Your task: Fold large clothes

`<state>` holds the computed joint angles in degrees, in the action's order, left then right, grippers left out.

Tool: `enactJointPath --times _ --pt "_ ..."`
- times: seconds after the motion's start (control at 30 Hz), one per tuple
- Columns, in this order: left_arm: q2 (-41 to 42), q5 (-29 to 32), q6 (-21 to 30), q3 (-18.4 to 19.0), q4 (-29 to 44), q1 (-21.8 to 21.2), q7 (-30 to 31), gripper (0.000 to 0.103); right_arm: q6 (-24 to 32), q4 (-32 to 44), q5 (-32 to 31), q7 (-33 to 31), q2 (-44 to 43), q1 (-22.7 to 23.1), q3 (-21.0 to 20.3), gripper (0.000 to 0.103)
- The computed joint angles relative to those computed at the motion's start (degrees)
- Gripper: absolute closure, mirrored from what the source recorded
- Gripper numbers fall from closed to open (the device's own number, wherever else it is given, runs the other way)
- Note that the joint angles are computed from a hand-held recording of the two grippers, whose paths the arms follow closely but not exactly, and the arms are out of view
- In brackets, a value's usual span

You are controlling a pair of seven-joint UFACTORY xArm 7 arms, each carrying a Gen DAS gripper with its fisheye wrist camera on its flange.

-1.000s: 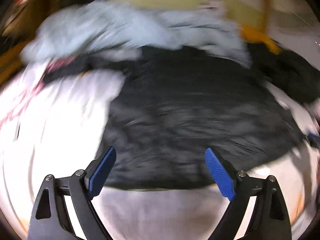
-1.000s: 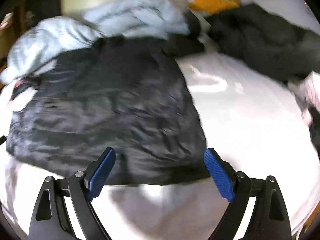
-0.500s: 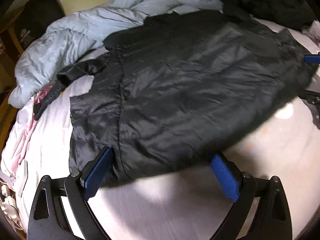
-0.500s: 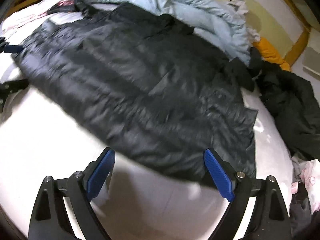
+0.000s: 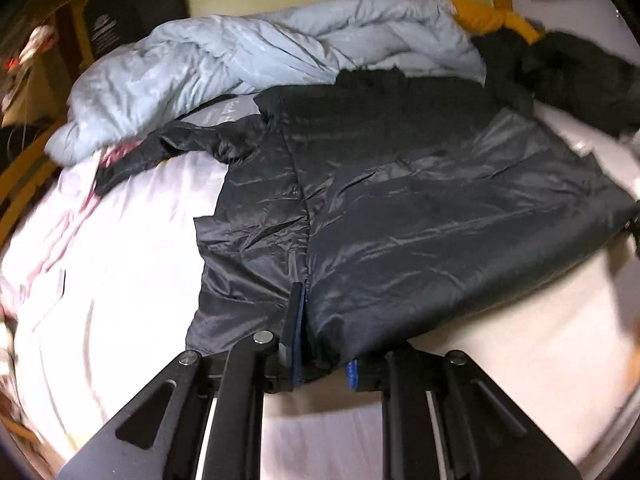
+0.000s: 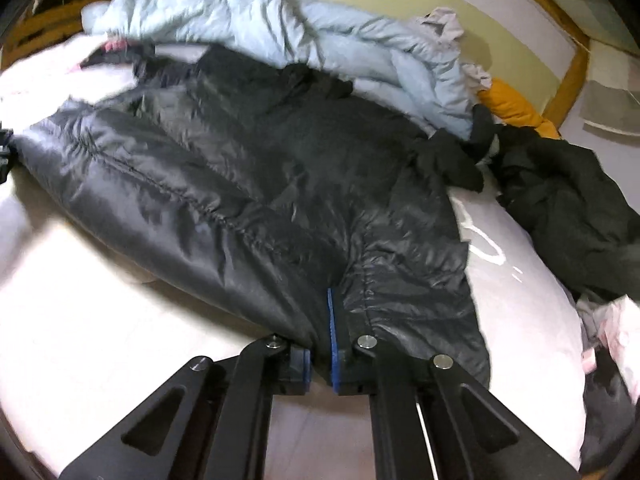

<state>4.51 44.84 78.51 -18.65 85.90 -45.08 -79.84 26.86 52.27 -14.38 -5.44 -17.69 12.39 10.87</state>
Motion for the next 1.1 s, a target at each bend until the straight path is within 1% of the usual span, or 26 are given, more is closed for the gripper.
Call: enactJointPath --times 0.1,0.13,0.2,0.23,0.3,0.37,0.4,0.43,0.47,0.5,0.53,0.57,0.6,0.63,0.7,0.8,0.9,1.0,1.07,1.1 --pt "2.5 0.4 4.1 -2.6 3.9 -4.5 -5.1 0.087 2.9 -5.4 6.8 -3.9 -9.2 3.7 -3.0 0.096" --pt "3.5 0.2 5.7 -3.0 5.1 -6.1 -6.0 0.086 4.5 -8.1 9.3 -6.5 -13.5 5.6 -4.4 0.096" --pt "3.3 -3.2 7.1 -3.2 4.3 -8.1 -6.0 0.081 6.6 -11.5 12.0 -9.6 -18.8 7.3 -5.4 0.096" --pt "3.5 -4.6 7.7 -3.3 4.3 -8.9 -6.0 0.078 7.8 -13.0 13.1 -10.5 -21.1 7.7 -5.6 0.096" --pt "3.7 -5.2 8.3 -3.1 4.5 -9.9 -5.8 0.075 11.0 -14.4 14.1 -11.3 -23.6 7.4 -5.2 0.096" --pt "5.0 -3.2 11.2 -2.8 6.6 -11.4 -4.8 0.07 11.1 -15.1 14.1 -11.4 -24.4 6.5 -4.2 0.095" --pt "5.4 -2.1 12.5 -2.3 7.7 -11.9 -4.5 0.069 10.5 -15.1 13.9 -11.4 -24.3 6.1 -3.8 0.091" --pt "5.4 -1.6 12.8 -1.7 8.3 -12.0 -4.6 0.067 9.8 -14.6 13.3 -11.1 -23.6 5.2 -3.1 0.086" --pt "4.4 -1.6 11.6 -1.1 7.5 -11.5 -5.0 0.066 9.3 -14.2 12.9 -10.6 -23.2 4.4 -2.6 0.083" --pt "3.3 -1.5 10.6 -0.8 6.9 -10.9 -5.7 0.065 8.6 -13.5 12.5 -10.1 -22.5 3.8 -2.2 0.077" --pt "2.6 -0.9 10.0 -0.5 6.9 -10.3 -6.2 0.061 8.2 -13.1 12.3 -9.6 -22.3 3.4 -1.9 0.07" --pt "2.1 -0.3 9.9 -0.4 6.9 -9.7 -6.3 0.058 7.5 -12.2 11.7 -9.5 -21.5 2.9 -1.8 0.066" --pt "1.9 0.4 10.0 -0.4 7.3 -9.1 -5.9 0.057 6.7 -11.6 10.9 -9.0 -21.1 2.1 -1.3 0.056" --pt "2.1 1.1 10.2 -0.4 8.0 -8.6 -5.2 0.054 5.2 -10.5 9.6 -8.3 -20.2 0.8 -0.6 0.049" --pt "2.8 1.7 9.9 0.1 9.7 -7.3 -3.0 0.054 3.7 -8.6 8.6 -8.2 -18.5 0.2 -0.7 0.046" --pt "3.1 0.9 7.1 1.5 11.3 -4.6 0.5 0.053 3.3 -3.2 8.1 -8.0 -13.3 -0.6 -1.0 0.046" --pt "4.4 -1.0 4.3 3.1 13.3 -1.9 4.8 0.052 5.3 4.3 9.2 -8.8 -5.4 -0.1 -2.2 0.046" --pt "6.3 -4.3 1.4 5.0 15.1 1.0 8.4 0.05 9.1 12.4 9.8 -8.8 2.8 -0.1 -2.5 0.046" --pt "8.1 -6.5 0.5 6.1 16.2 2.4 10.9 0.048 12.0 17.7 11.3 -10.5 8.0 0.5 -3.3 0.044" --pt "9.1 -7.7 0.1 6.7 16.5 3.1 11.8 0.048 13.1 20.2 10.5 -10.3 10.6 0.5 -3.1 0.042"
